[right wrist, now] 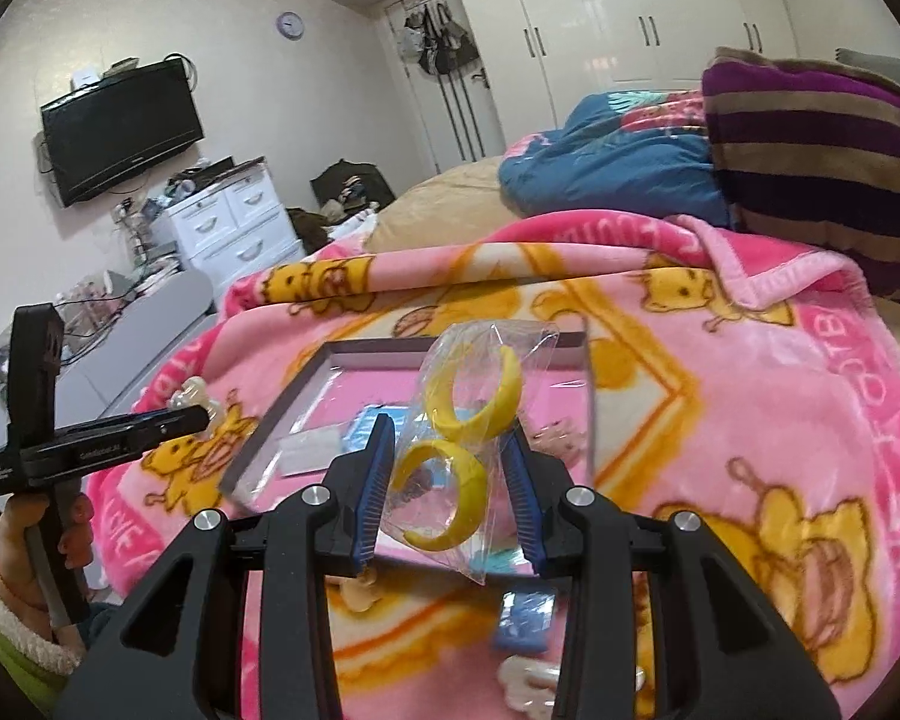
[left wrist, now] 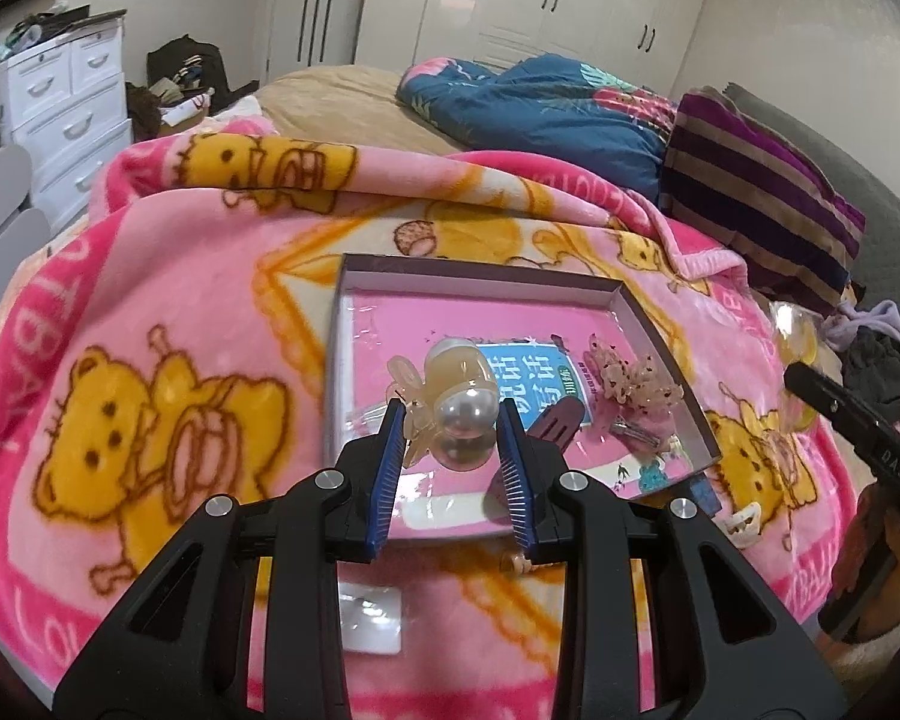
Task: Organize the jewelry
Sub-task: 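Carry the pearl clip and yellow rings bag into the grey tray and open both tools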
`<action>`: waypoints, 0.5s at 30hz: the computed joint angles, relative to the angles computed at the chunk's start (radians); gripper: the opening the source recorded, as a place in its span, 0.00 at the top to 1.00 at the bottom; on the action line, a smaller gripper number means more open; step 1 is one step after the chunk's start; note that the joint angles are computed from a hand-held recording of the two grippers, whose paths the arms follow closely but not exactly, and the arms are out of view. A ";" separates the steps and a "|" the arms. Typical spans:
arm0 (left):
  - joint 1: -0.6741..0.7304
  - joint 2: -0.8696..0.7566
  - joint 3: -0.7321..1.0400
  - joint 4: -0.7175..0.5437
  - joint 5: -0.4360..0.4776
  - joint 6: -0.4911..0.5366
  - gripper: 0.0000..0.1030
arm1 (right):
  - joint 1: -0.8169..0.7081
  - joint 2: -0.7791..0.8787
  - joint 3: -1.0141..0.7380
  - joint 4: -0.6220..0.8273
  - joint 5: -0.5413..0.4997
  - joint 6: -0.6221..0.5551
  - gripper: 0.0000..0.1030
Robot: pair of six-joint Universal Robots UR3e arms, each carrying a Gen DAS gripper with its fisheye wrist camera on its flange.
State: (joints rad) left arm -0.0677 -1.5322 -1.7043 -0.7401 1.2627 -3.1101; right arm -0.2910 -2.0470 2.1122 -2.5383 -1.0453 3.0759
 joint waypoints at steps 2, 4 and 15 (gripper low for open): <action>-0.015 -0.028 0.019 0.005 0.010 -0.009 0.78 | -0.004 0.029 -0.011 -0.017 -0.018 0.005 0.66; -0.029 -0.060 0.037 0.010 0.012 -0.019 0.78 | -0.006 0.055 -0.017 -0.033 -0.028 0.007 0.66; -0.080 -0.184 0.074 0.043 0.045 -0.038 0.78 | 0.044 0.197 -0.066 -0.103 -0.113 0.007 0.66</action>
